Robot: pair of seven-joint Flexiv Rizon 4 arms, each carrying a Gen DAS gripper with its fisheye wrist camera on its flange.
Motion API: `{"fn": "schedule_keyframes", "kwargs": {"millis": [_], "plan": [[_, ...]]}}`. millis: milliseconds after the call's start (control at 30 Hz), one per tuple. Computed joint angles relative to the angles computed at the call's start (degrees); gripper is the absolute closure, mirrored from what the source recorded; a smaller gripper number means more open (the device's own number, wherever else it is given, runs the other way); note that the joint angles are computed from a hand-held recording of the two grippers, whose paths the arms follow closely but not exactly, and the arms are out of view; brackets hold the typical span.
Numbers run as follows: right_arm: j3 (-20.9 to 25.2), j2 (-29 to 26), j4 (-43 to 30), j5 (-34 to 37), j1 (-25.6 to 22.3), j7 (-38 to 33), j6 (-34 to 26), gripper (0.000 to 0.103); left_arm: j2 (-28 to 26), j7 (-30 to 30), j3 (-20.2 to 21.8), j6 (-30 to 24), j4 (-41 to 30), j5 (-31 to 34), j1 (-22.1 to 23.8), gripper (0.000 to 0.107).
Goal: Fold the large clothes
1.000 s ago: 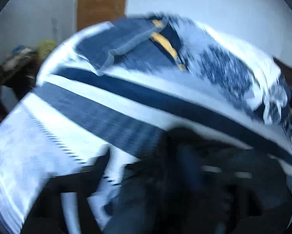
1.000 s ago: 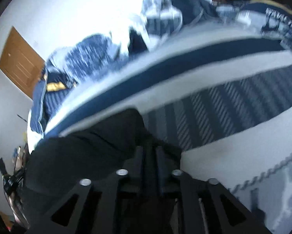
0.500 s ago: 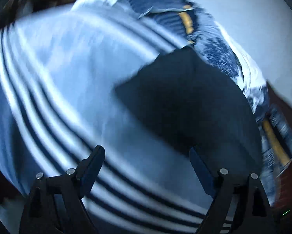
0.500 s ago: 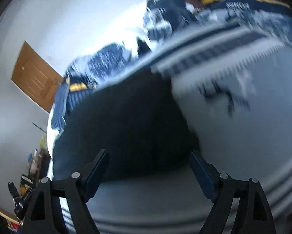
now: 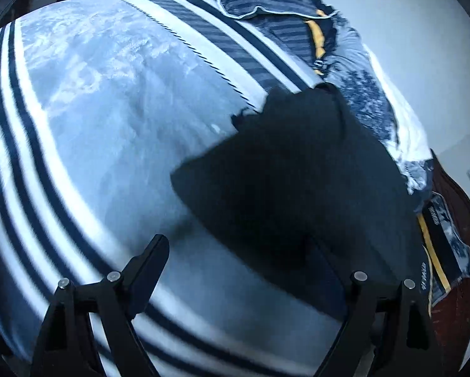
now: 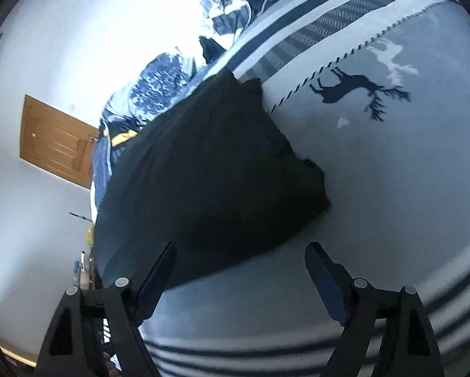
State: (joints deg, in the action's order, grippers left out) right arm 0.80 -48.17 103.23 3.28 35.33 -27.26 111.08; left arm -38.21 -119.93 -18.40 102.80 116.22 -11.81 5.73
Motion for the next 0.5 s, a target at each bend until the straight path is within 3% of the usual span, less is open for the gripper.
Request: {"fn": "schedule_keyframes", "kwargs": {"millis": [100,200,267,300,333,433,500], "plan": [[6.6,-3.5,-3.2,-4.0,-7.1,0.6,1.1,0.017,-2.2,0.9,-1.6,-0.1,-2.5,0.5,1.8,0.019],[12.8,-7.3,-5.5,-8.5,-13.6,2.2,4.1,0.02,-5.8,-0.1,-6.2,2.6,-4.4,1.4,5.1,0.023],[14.4,-8.8,-6.8,-11.4,-15.6,3.4,4.9,0.032,-7.5,-0.6,-9.4,4.3,-4.8,3.7,7.6,0.048],[16.0,-10.0,-7.8,-14.0,-17.3,3.8,5.5,0.047,-8.3,-0.5,-11.1,5.0,-4.8,5.5,9.0,0.068],[16.1,-10.6,-8.5,-15.2,-17.6,4.2,6.3,0.065,-8.3,-0.4,-10.9,5.4,-5.0,6.4,9.0,0.08],[13.9,-10.1,-8.3,-16.2,-16.0,4.5,7.3,0.086,-6.7,-1.0,-8.2,6.7,-4.5,7.3,6.9,0.096],[11.9,-9.2,-7.2,-15.0,-14.2,4.1,9.2,0.091,-4.7,-1.7,-7.3,5.6,-3.3,7.4,6.3,0.101]]}}
